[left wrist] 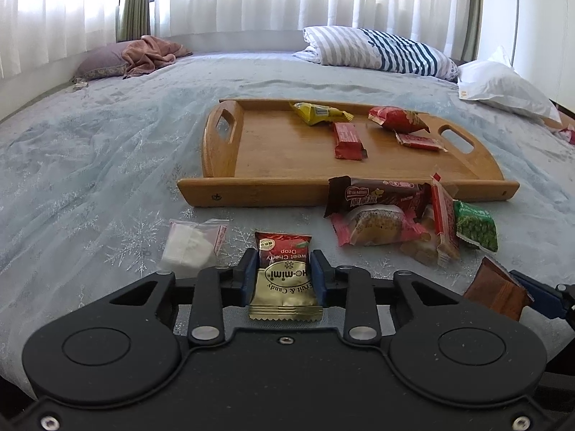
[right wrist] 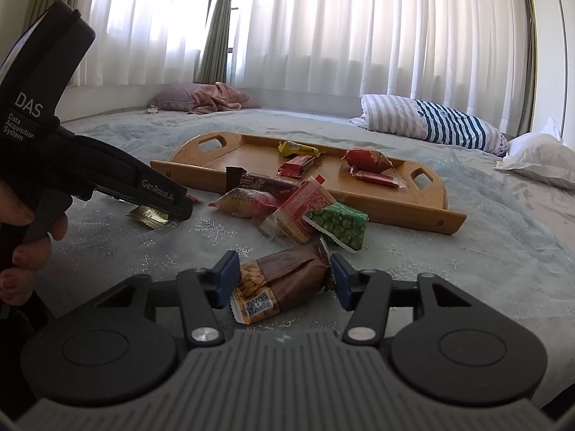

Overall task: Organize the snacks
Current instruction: 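Grasp the gold fruit candy packet with the left tool while the right tool grasps the brown bag, then carry the gold packet and brown bag onto the wooden tray and open both tools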

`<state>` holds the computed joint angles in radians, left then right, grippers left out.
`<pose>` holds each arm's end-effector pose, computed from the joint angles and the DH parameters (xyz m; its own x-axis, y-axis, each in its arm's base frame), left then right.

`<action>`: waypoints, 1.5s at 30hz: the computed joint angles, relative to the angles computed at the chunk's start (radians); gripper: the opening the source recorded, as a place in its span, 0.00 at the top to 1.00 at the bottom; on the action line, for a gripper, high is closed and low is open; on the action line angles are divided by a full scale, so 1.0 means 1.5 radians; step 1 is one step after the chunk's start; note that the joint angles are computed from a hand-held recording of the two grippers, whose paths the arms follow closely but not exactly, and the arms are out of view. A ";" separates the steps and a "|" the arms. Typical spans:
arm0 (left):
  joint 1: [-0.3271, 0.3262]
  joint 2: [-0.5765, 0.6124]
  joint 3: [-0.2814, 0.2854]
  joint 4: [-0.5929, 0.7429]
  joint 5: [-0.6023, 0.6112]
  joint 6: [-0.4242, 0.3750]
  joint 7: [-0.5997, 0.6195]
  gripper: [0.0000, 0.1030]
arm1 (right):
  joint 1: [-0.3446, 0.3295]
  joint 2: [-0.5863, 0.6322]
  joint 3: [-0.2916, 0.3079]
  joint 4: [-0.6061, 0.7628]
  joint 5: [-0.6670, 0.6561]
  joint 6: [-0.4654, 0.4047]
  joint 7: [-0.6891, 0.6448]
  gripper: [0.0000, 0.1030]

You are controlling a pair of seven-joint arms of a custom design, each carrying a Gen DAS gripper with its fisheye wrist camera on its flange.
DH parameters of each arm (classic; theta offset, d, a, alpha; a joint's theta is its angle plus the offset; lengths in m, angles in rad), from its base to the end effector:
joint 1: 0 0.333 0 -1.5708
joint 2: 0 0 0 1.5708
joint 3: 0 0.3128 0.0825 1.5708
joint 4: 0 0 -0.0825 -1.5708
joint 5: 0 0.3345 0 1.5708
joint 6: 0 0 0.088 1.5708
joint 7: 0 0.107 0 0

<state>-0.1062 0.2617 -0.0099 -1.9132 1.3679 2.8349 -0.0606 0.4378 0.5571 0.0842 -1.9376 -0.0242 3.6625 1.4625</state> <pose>0.5847 -0.1186 0.4274 0.2818 -0.9587 0.0378 -0.5601 -0.1964 -0.8048 0.5544 0.3109 0.3778 0.5391 -0.8394 0.0698 -0.2941 -0.2653 -0.9182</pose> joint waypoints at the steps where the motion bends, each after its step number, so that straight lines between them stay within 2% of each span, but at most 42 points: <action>1: 0.001 -0.002 0.000 -0.001 0.000 0.003 -0.002 0.72 | -0.011 -0.003 0.010 0.000 -0.006 -0.008 0.011 0.47; 2: 0.000 -0.005 0.001 -0.003 0.004 0.005 -0.007 0.72 | -0.021 -0.005 0.019 0.001 -0.013 -0.014 0.022 0.54; 7: -0.004 -0.022 -0.006 -0.007 0.040 -0.009 -0.024 0.72 | -0.035 -0.010 0.025 0.008 -0.023 -0.028 0.053 0.64; 10: 0.001 -0.028 -0.012 -0.008 0.048 -0.007 -0.028 0.72 | 0.007 -0.012 -0.016 0.007 0.017 -0.024 0.032 0.65; 11: 0.002 -0.029 -0.014 -0.008 0.050 -0.007 -0.031 0.72 | 0.019 -0.011 -0.027 0.006 0.028 -0.018 0.021 0.62; 13: 0.005 -0.031 -0.017 -0.008 0.049 -0.009 -0.033 0.72 | 0.029 -0.009 -0.034 0.002 0.039 -0.005 0.002 0.47; 14: 0.006 -0.032 -0.018 -0.009 0.048 -0.009 -0.033 0.72 | 0.026 -0.009 -0.031 0.000 0.035 -0.001 -0.005 0.45; 18: 0.009 -0.034 -0.020 -0.011 0.041 -0.012 -0.032 0.72 | -0.018 -0.010 0.012 -0.012 -0.025 0.010 0.003 0.29; 20: 0.009 -0.033 -0.021 -0.011 0.039 -0.013 -0.030 0.72 | -0.020 -0.005 0.015 -0.010 -0.038 0.014 0.001 0.24; 23: 0.010 -0.034 -0.021 -0.012 0.038 -0.009 -0.030 0.72 | 0.003 0.003 -0.004 -0.001 -0.025 0.012 -0.024 0.19; 26: 0.010 -0.034 -0.021 -0.013 0.037 -0.010 -0.029 0.72 | 0.011 0.007 -0.011 0.008 -0.010 -0.003 -0.037 0.18; 32: 0.011 -0.030 -0.019 -0.010 0.028 -0.001 -0.030 0.72 | -0.035 0.011 0.031 0.026 -0.044 -0.041 0.006 0.20; 33: 0.010 -0.030 -0.019 -0.010 0.029 0.000 -0.031 0.72 | -0.039 0.012 0.036 0.027 -0.046 -0.048 0.015 0.27; 35: 0.010 -0.030 -0.018 -0.008 0.028 0.002 -0.032 0.72 | -0.049 0.010 0.046 0.026 -0.057 -0.054 0.031 0.34; 37: 0.009 -0.031 -0.018 -0.006 0.029 0.003 -0.035 0.72 | -0.035 0.005 0.033 0.021 -0.054 -0.049 0.028 0.37; 45: 0.015 -0.031 -0.016 0.006 0.004 0.006 -0.021 0.72 | -0.010 -0.019 0.004 0.003 -0.002 -0.043 0.047 0.38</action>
